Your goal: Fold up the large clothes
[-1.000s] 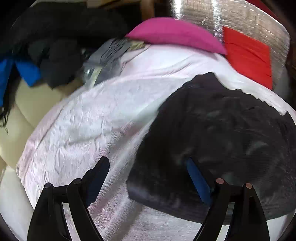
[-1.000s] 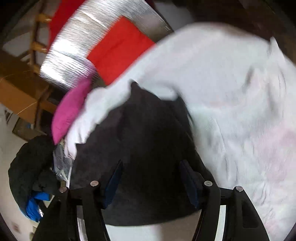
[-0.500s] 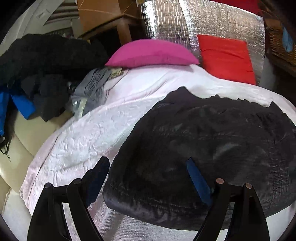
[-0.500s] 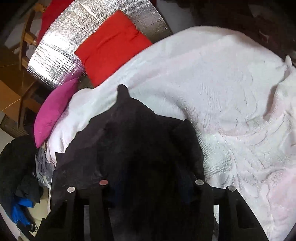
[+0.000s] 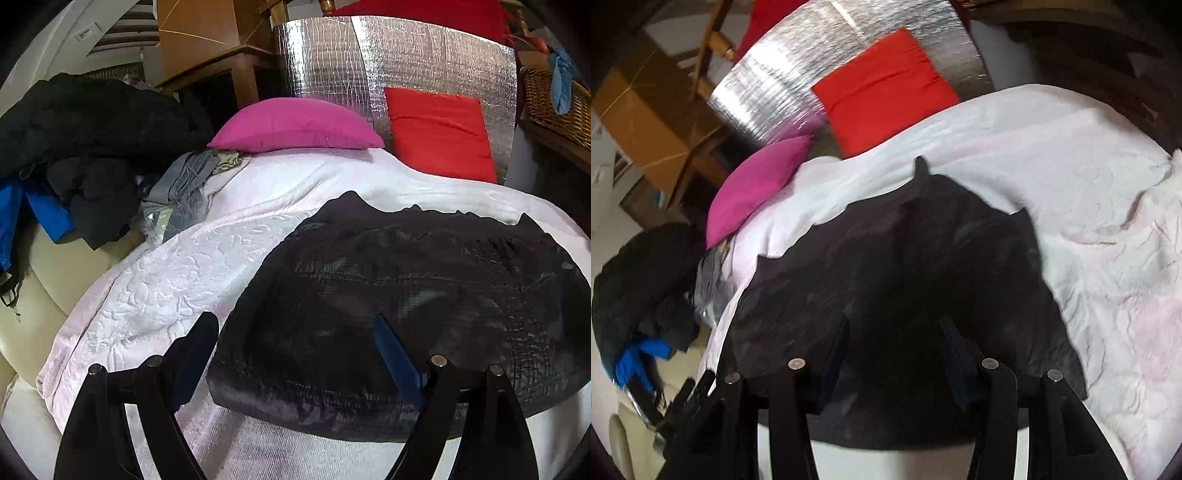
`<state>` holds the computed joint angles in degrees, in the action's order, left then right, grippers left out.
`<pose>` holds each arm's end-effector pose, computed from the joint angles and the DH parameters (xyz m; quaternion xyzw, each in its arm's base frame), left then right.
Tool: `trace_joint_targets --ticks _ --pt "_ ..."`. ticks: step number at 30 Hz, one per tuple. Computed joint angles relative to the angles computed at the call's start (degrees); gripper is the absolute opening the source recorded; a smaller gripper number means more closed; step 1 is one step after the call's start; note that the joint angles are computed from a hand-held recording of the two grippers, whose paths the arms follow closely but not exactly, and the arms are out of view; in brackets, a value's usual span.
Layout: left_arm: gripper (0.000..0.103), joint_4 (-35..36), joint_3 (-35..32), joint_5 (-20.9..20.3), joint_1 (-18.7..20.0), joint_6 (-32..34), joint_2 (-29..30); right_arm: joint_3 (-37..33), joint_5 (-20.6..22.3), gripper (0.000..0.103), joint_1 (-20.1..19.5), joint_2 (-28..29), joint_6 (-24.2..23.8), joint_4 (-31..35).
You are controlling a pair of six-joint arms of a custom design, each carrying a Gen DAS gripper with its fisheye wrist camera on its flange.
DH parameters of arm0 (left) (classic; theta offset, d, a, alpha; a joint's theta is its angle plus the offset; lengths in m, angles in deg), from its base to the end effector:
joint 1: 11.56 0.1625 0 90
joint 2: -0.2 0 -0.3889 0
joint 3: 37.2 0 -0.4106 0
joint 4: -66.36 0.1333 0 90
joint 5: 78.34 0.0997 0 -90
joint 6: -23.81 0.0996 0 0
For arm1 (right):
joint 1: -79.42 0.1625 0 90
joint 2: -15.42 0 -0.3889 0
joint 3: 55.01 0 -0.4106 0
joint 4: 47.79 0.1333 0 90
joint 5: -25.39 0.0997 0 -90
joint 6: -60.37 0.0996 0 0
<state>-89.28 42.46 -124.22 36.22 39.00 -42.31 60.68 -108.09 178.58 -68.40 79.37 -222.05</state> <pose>-0.3443 -0.6810 0.1620 0.3504 0.8323 -0.3068 0.3007 0.1449 -0.4919 0.3672 -0.2344 -0.8164 0.4786 0.2226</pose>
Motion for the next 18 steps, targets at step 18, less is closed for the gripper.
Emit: trace_joint_targets --ticks 18 --pt "0.086 -5.1 5.3 0.8 -0.6 0.6 -3.6 5.7 3.0 0.054 4.8 -0.2 3.7 -1.9"
